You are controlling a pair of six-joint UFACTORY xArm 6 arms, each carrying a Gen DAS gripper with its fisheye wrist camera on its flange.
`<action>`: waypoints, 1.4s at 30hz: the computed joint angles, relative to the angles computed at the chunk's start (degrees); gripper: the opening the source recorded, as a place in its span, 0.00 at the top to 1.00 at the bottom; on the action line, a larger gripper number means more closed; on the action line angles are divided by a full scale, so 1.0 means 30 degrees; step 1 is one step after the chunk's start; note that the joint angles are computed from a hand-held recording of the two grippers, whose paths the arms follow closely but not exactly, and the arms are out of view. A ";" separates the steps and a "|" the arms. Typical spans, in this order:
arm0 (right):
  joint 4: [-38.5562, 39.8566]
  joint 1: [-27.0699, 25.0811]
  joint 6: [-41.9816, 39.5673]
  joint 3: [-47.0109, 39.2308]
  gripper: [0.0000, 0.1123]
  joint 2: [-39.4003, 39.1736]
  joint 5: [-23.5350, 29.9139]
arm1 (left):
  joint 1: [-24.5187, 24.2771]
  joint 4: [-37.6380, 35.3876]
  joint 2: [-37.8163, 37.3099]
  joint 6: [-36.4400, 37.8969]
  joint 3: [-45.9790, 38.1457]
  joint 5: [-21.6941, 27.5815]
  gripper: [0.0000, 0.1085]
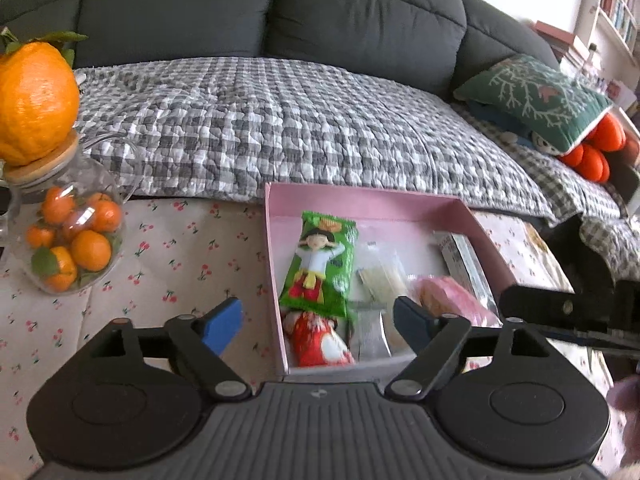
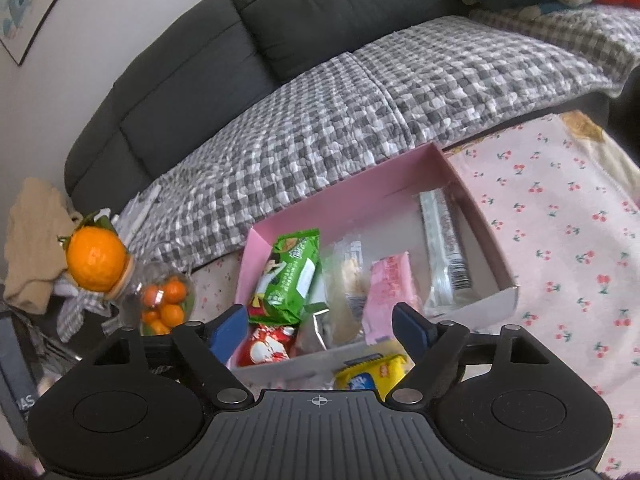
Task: Organize snacks
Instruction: 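Lift both open tools out of the pink box, then grasp the clear white bread packet with the left tool while the right tool grasps the yellow chips bag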
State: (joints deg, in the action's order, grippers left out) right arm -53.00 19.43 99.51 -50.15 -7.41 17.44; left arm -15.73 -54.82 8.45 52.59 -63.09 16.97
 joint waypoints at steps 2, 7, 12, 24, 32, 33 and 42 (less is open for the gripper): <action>0.0581 0.0156 -0.0615 0.0234 0.25 -0.0344 0.0427 | -0.0083 -0.0099 -0.0454 0.0255 0.0557 -0.0186 0.18; 0.2219 0.0653 -0.2421 0.0580 0.24 -0.0983 0.1617 | -0.0319 0.1208 -0.1643 -0.0573 0.1998 -0.0627 0.12; 0.3583 0.1119 -0.3659 0.0860 0.24 -0.1528 0.2547 | -0.0389 0.4105 -0.2820 -0.3360 0.3354 -0.0921 0.09; 0.5684 0.1996 -0.4529 0.1392 0.19 -0.2112 0.4568 | -0.0087 0.8196 -0.3591 -0.9288 0.4267 0.1129 0.12; 0.6303 0.2273 -0.5358 0.0493 0.19 -0.0822 0.5070 | -0.0458 0.6364 -0.2955 -0.8864 0.3570 0.2343 0.31; 0.6324 0.2251 -0.5370 0.0443 0.19 -0.0738 0.5134 | -0.0504 0.6158 -0.2903 -0.8773 0.3572 0.2418 0.34; 0.6530 0.1824 -0.5224 0.0637 0.19 -0.0571 0.5235 | -0.0551 0.6063 -0.1882 -0.9167 0.2959 0.2728 0.59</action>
State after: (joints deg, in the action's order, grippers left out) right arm -33.41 24.90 83.83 -48.24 -9.13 33.14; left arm -17.38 -36.63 2.81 25.09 -54.21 25.16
